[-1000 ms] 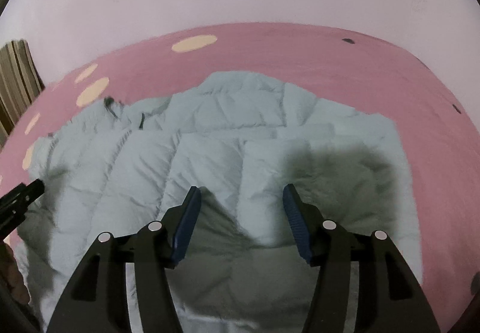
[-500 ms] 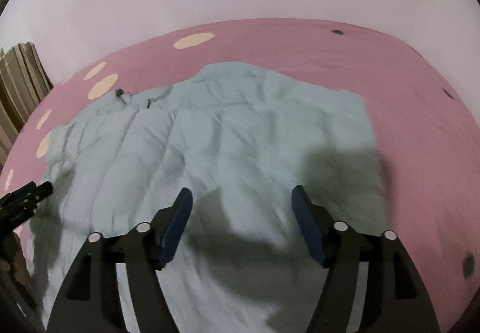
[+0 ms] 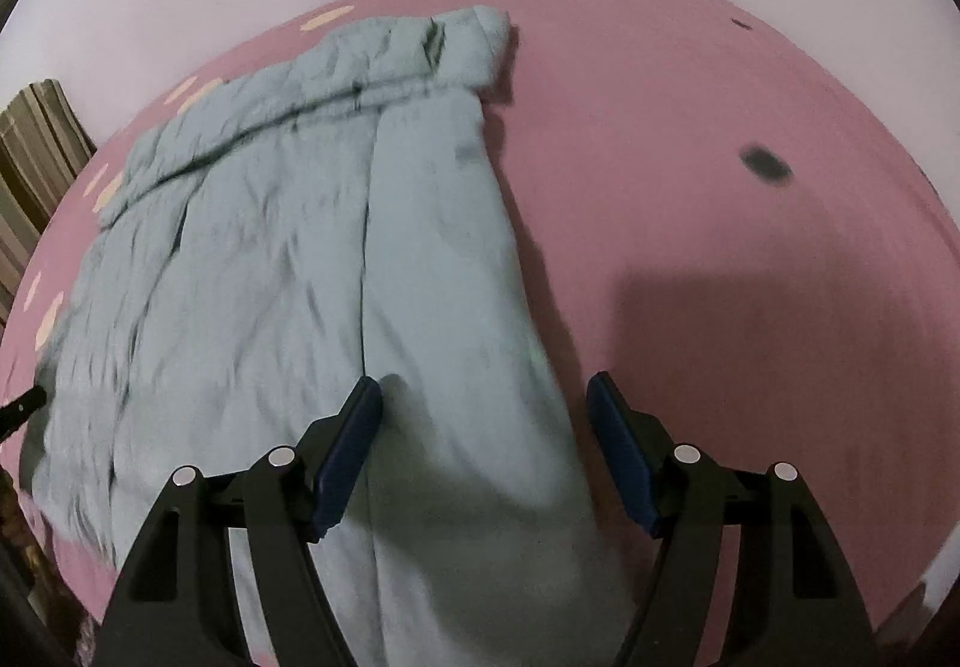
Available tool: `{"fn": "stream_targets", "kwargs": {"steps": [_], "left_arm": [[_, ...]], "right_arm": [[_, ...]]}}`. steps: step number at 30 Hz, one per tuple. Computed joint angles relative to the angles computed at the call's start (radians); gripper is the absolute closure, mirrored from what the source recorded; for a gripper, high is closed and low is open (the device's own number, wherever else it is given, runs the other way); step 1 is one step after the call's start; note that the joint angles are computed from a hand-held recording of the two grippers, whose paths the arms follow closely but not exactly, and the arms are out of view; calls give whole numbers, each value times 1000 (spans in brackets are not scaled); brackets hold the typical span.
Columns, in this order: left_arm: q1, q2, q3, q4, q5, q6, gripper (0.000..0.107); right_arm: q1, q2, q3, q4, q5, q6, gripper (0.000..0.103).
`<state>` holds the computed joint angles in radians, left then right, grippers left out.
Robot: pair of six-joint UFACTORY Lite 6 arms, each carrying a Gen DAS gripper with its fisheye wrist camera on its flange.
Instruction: Fold large clothes
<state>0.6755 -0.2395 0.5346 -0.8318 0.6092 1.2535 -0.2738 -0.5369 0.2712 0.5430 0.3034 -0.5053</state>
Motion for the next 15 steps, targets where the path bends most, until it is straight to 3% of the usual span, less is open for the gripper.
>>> {"fn": "stream_targets", "kwargs": {"steps": [4,5,9,13,15], "left_arm": [[157,-134,-118,-1,127,122,27],[180,-153,-132,3,154,138,37],[206,-220,-169,13,234,160,66],[215,-274,-185,-3,280,172,93],[237,-309,-186,-9,313,168,99]], "right_arm": [[-61,-238,-127,-26,110,8,33],[-67,-284,-147,-36,133,23,35],[-26,-392,-180,-80,191,109,76],[-105,-446,-184,58,311,-45,90],[-131,-493,-186,79,359,-61,94]]}}
